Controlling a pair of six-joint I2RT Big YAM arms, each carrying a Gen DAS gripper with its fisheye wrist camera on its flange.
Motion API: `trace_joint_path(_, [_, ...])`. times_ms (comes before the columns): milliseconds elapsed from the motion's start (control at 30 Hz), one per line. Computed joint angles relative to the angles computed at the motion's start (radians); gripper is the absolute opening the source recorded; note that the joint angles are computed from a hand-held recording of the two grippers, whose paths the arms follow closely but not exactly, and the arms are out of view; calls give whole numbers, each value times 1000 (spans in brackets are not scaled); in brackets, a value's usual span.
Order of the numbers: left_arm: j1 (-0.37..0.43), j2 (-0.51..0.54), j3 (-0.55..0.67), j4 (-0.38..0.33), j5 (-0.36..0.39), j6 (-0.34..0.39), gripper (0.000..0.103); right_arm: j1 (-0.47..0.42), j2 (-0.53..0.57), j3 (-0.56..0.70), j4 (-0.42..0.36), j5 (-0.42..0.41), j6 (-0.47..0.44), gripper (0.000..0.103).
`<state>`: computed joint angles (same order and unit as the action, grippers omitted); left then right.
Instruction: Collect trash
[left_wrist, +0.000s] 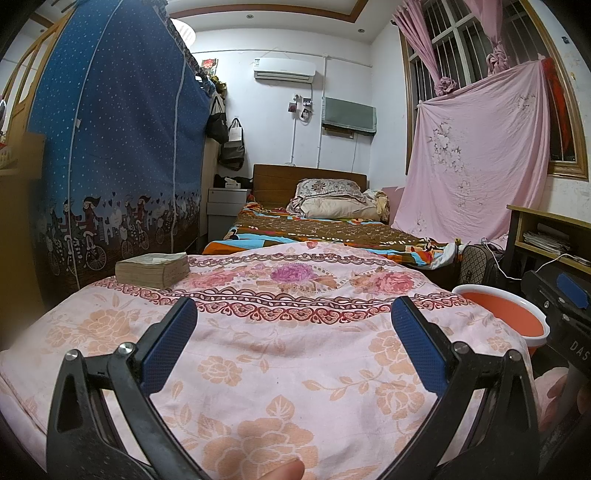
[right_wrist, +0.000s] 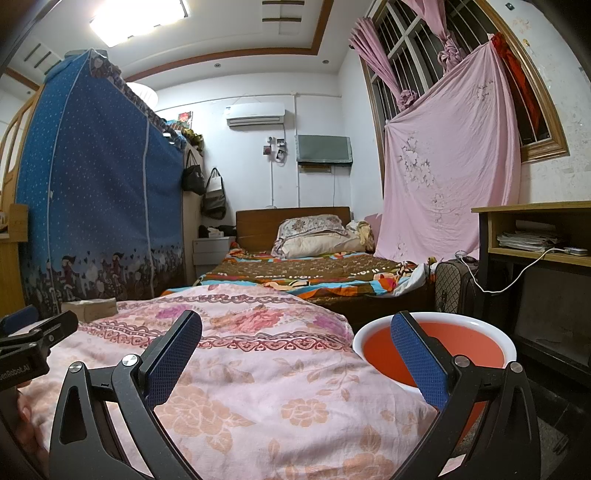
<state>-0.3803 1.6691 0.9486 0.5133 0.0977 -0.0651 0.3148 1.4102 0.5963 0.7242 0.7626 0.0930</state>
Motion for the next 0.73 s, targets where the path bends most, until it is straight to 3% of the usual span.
trace_joint_path(267, [-7,-9,-1,11,-43,2,92,7,3,1,-2,8,3,103])
trace_joint_path(733, [-12,-7,-2,24,-53,24,92,14,11,10,-13,13,7,103])
